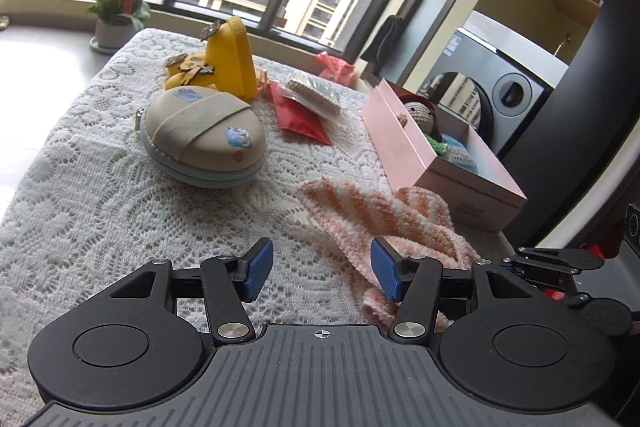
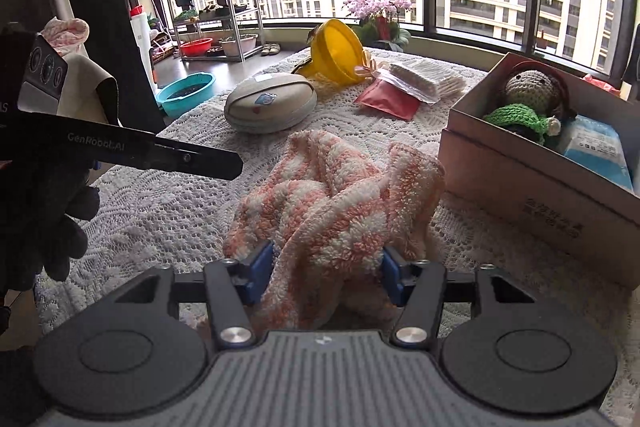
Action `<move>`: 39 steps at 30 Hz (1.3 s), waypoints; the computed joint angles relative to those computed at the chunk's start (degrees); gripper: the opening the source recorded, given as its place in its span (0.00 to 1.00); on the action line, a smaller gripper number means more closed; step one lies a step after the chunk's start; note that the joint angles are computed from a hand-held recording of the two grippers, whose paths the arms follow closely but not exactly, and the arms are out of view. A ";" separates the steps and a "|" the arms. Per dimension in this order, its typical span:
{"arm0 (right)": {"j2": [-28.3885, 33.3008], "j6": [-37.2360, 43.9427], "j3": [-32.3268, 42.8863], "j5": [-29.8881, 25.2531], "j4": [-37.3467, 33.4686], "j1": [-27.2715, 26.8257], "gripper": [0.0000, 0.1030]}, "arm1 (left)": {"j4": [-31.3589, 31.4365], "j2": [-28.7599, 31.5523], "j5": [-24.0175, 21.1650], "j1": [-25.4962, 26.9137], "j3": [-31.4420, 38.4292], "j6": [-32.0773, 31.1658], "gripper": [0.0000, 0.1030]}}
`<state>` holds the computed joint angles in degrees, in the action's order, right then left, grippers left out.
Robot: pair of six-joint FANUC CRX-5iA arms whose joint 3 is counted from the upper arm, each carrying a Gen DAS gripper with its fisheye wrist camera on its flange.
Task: Organize soft objects
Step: 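Grasp the striped towel with the right gripper, then grasp the beige zippered pouch with the left gripper while the right gripper holds the towel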
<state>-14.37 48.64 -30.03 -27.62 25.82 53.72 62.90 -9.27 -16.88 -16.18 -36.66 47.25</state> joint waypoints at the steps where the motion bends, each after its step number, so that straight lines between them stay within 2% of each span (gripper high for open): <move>1: -1.13 -2.20 -1.29 -0.18 2.43 0.30 0.42 | -0.88 -0.15 0.57 0.28 0.11 0.73 0.57; 6: -7.20 -18.32 -9.16 -2.44 17.17 0.47 0.41 | -10.96 0.58 3.71 4.11 3.18 9.71 0.57; 8: -8.72 -25.46 -12.11 -3.67 22.70 -0.31 0.41 | -9.44 2.08 5.13 5.41 4.20 9.31 0.57; 11: -10.41 -30.59 -14.61 -3.83 23.60 -1.72 0.46 | -7.85 5.39 3.79 8.63 6.70 11.55 0.57; 14: -11.26 -37.19 -17.65 1.24 26.78 -4.47 0.58 | -6.77 7.91 0.73 11.37 8.52 13.78 0.57; 16: -11.08 -41.71 -19.21 3.89 30.55 -6.01 0.64 | -2.29 9.18 -1.85 12.20 8.73 11.08 0.57; 20: -10.75 -41.86 -19.27 4.64 30.92 -6.36 0.69 | 15.82 10.22 -3.35 9.95 6.16 -2.12 0.57; 22: -10.89 -42.49 -19.47 4.69 31.37 -6.27 0.69 | 20.10 11.15 -6.00 9.64 6.13 -5.14 0.57; 25: -10.81 -43.49 -19.50 4.51 32.03 -6.01 0.70 | 19.10 13.12 -11.43 9.88 8.03 -4.67 0.56; 26: -10.85 -43.99 -19.65 4.39 32.50 -5.87 0.70 | 15.75 13.11 -11.24 9.54 9.03 -3.22 0.55; 27: -10.87 -44.10 -19.68 4.33 32.63 -5.84 0.70 | 15.16 12.74 -10.23 8.54 9.32 -4.39 0.55; 30: -10.97 -44.58 -19.86 4.24 33.08 -5.76 0.71 | 16.16 11.96 -7.44 4.96 9.98 -9.94 0.54; 34: -10.94 -44.96 -19.93 4.12 33.55 -5.70 0.71 | 6.79 13.50 -5.31 2.59 13.97 -6.50 0.52; 36: -10.98 -45.40 -20.05 3.95 34.04 -5.59 0.71 | 4.10 15.57 -6.48 1.83 16.49 -4.90 0.48; 39: -11.16 -45.92 -20.21 3.60 34.61 -5.35 0.73 | 6.13 17.98 -9.08 0.52 18.29 -6.61 0.46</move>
